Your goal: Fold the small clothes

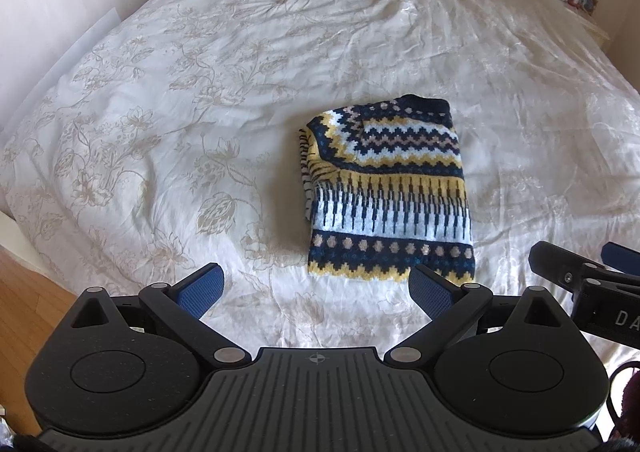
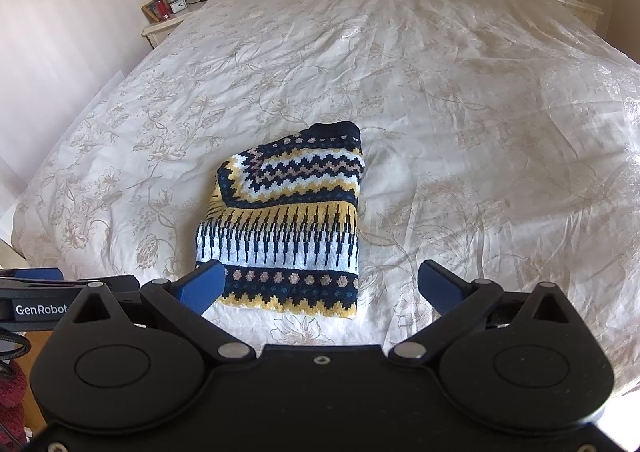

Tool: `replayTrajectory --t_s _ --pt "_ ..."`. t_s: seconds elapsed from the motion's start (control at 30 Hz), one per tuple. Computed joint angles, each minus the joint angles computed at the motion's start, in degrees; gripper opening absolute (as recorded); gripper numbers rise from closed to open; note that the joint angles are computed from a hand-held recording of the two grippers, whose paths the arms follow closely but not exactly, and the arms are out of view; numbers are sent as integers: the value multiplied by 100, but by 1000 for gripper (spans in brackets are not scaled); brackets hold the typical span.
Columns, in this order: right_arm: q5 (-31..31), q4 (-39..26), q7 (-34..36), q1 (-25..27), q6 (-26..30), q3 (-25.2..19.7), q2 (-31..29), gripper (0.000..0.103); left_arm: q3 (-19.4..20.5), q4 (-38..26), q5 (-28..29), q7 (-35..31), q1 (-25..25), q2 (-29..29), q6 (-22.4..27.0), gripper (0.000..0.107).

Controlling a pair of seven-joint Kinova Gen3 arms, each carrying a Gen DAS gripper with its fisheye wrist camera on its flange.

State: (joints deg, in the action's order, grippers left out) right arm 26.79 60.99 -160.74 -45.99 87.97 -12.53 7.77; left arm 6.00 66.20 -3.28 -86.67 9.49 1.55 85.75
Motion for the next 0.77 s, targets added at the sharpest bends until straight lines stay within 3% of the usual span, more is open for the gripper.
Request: replayTrajectory --t_s 0.77 --pt "-138 -152 10 25 -45 106 150 102 -37 -46 98 -159 -38 129 30 100"
